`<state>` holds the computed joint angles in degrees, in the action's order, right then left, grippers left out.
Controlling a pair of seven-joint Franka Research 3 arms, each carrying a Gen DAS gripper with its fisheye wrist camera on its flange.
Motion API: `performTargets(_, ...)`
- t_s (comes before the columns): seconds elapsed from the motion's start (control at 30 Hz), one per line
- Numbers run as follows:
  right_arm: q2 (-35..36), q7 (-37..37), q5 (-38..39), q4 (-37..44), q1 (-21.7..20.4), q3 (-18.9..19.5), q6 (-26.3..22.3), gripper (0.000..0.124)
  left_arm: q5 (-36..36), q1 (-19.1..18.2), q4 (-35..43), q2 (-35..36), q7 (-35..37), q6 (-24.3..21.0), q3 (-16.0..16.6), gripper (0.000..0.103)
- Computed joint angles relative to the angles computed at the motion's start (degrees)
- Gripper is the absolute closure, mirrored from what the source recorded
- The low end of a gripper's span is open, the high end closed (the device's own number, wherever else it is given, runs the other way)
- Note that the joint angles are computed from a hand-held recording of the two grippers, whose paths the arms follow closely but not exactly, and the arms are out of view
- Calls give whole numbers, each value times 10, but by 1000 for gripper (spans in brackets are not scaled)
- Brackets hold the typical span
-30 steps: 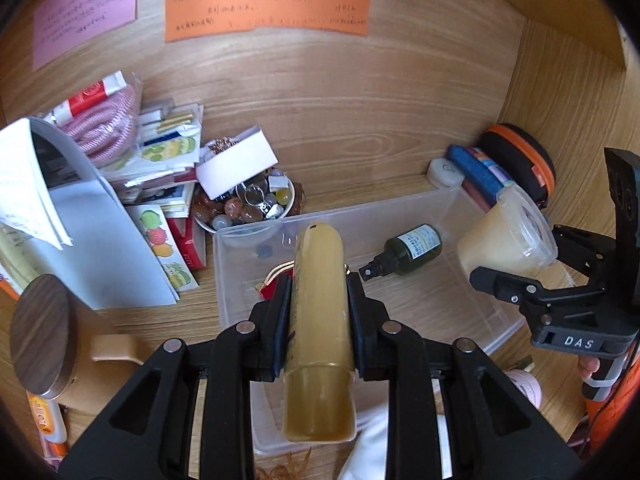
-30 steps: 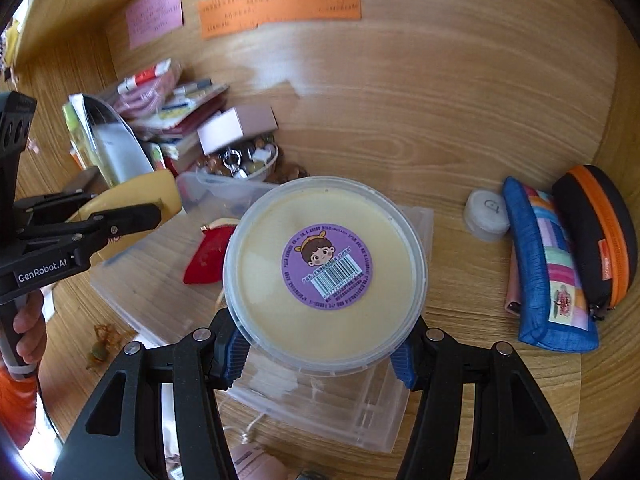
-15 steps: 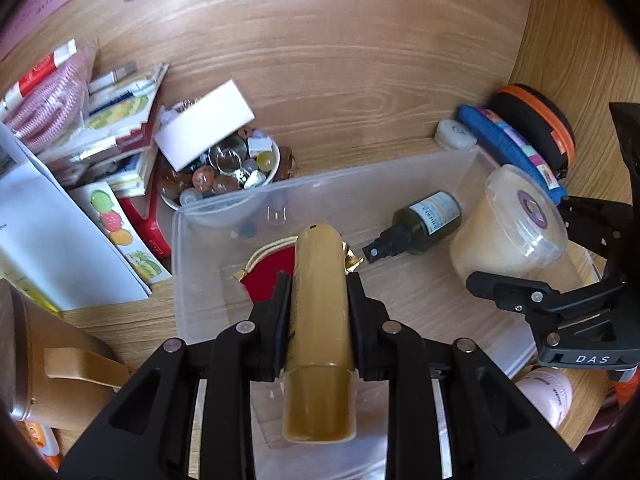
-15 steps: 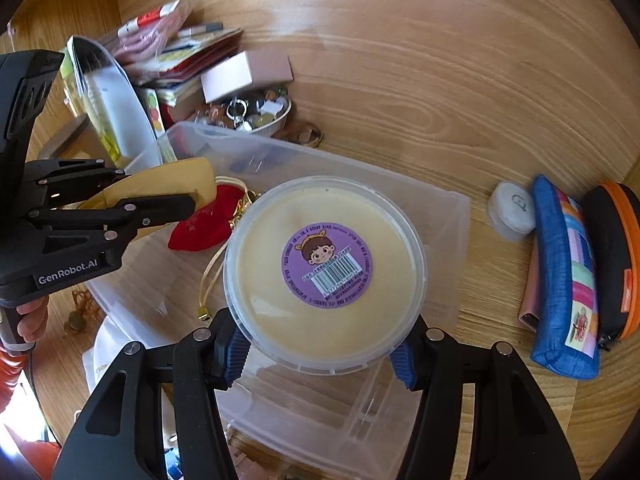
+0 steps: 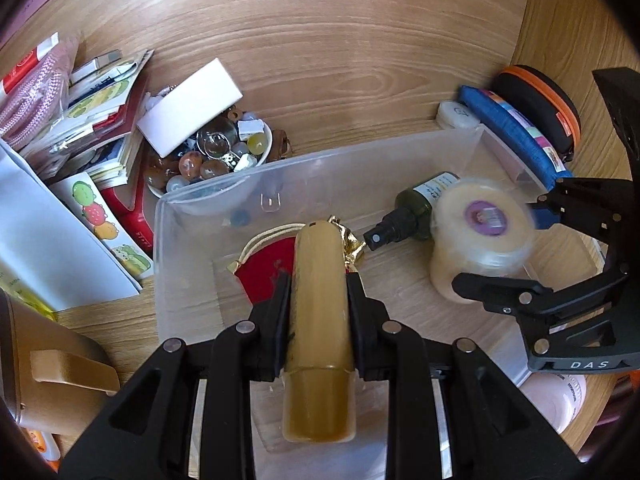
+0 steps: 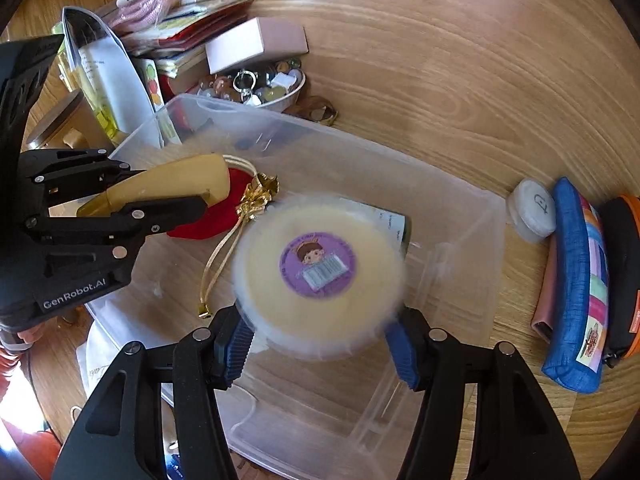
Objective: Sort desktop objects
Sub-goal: 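Lift and carry the tub and sunscreen tube with both tools over the box, then open both tools to release the tub and tube into the box, withdraw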
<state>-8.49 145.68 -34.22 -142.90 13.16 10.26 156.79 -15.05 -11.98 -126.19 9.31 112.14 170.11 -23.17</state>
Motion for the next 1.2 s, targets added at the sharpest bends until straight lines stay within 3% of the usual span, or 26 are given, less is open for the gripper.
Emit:
performTargets(0.13,5,-46,51,11,12,-7,-17,66,25,-9,7,7,-19,-9,8,77)
performTargets(0.43,-7,-66,94,8,24,-8,-43,66,56,-17,2,-2,-51,-11,16,77)
performTargets(0.57,-18,-74,116,6,23,-5,-56,66,39,-12,-12,-19,-37,-8,12,69)
performTargets(0.63,-24,-106,160,2,30,-12,-60,66,17,-9,-24,-34,-16,-2,11,61)
performTargets(0.77,-54,-145,243,-26,39,-19,-40,66,-46,-16,-44,-63,39,3,16,58)
performTargets(0.83,-73,-146,263,-41,34,-12,-26,66,-72,-28,-54,-77,61,4,25,52)
performTargets(1.0,-120,-112,272,-66,12,19,-13,64,-123,-65,-77,-110,102,15,56,46)
performTargets(1.2,-166,-35,205,-76,-29,86,-38,64,-139,-111,-110,-152,108,33,97,33)
